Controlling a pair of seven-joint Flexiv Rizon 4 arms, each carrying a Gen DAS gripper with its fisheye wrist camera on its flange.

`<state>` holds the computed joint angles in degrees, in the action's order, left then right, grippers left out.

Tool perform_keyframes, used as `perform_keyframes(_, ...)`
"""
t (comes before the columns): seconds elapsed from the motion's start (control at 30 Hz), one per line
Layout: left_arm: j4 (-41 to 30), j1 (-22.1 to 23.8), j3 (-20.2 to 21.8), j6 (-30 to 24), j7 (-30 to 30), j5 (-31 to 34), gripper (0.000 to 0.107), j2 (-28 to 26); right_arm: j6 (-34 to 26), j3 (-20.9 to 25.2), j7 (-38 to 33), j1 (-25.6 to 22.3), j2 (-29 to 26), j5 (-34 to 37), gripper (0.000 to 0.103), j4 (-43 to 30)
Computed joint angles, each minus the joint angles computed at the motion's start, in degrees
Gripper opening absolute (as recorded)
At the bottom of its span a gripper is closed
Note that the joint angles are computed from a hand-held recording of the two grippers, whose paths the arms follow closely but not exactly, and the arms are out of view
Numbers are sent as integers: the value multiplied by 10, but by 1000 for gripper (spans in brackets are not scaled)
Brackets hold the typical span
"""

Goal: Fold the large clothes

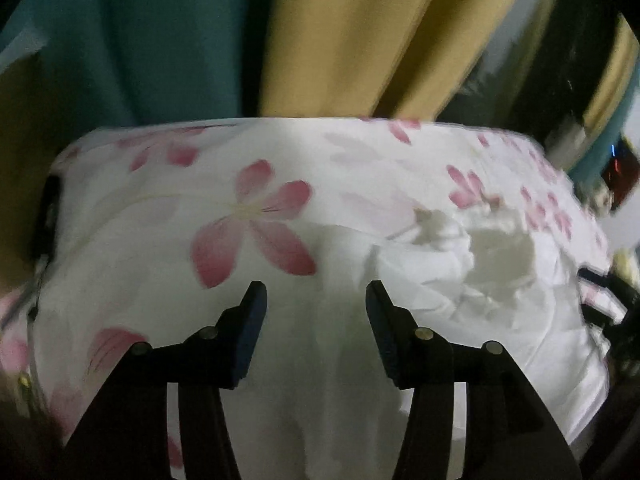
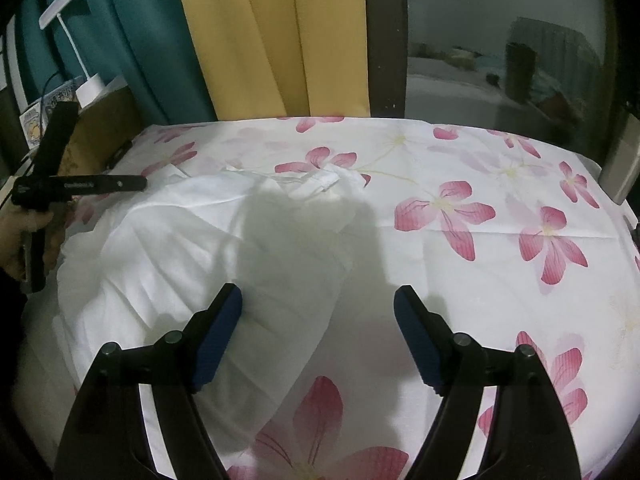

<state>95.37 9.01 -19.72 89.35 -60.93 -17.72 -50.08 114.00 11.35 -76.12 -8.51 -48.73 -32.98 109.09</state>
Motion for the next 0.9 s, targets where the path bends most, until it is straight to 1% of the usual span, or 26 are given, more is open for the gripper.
perform_keyframes(0.03,-9,-20,22,4,2,9,48,-3,1,-1,-1,1,0,2,79,1)
perform_keyframes(0.07,-14,-30,33,10,6,17,26,-7,3,-3,-1,4,1,5,79,1)
perform_keyframes(0.1,-20,-37,42,7,5,19,9,-10,3,-3,-1,4,0,5,79,1)
perform_keyframes(0.13,-22,-43,49,11,-2,18,2,-11,4,-2,0,3,0,5,79,1)
perform_keyframes(0.2,-8,-38,44,63,-21,17,2,-12,5,0,1,0,-2,4,79,1)
perform_keyframes(0.27,18,-19,29,113,-55,19,2,-6,9,2,1,-2,-3,1,79,1)
perform_keyframes(0.33,35,-27,52,145,-96,13,2,2,11,-4,1,3,-4,5,80,0)
perform_keyframes(0.37,45,-16,47,148,-110,14,2,7,15,-8,0,7,-4,8,80,0)
perform_keyframes(0.4,56,10,22,141,-123,24,2,12,18,-14,-2,13,-3,13,81,1)
perform_keyframes(0.43,68,27,8,130,-135,29,4,19,20,-18,-4,16,-2,16,81,3)
perform_keyframes(0.47,76,28,12,122,-146,32,11,29,22,-24,-6,22,0,21,81,5)
perform_keyframes(0.5,89,34,7,125,-149,39,16,37,25,-28,-8,26,2,26,81,7)
perform_keyframes(0.53,106,55,-17,134,-154,60,30,43,27,-32,-10,31,5,31,81,10)
perform_keyframes(0.57,119,75,-40,136,-156,78,35,47,29,-36,-11,35,9,37,81,13)
perform_keyframes(0.63,149,128,-106,137,-152,123,37,51,34,-41,-15,42,14,46,81,20)
perform_keyframes(0.67,159,139,-123,131,-151,137,39,53,37,-44,-17,45,17,50,81,24)
perform_keyframes(0.77,178,177,-181,81,-125,163,40,47,48,-46,-22,48,24,58,81,36)
perform_keyframes(0.83,189,178,-189,72,-108,161,40,44,57,-49,-25,50,29,64,81,46)
perform_keyframes(0.9,203,176,-187,82,-102,157,40,40,64,-49,-26,48,33,64,81,54)
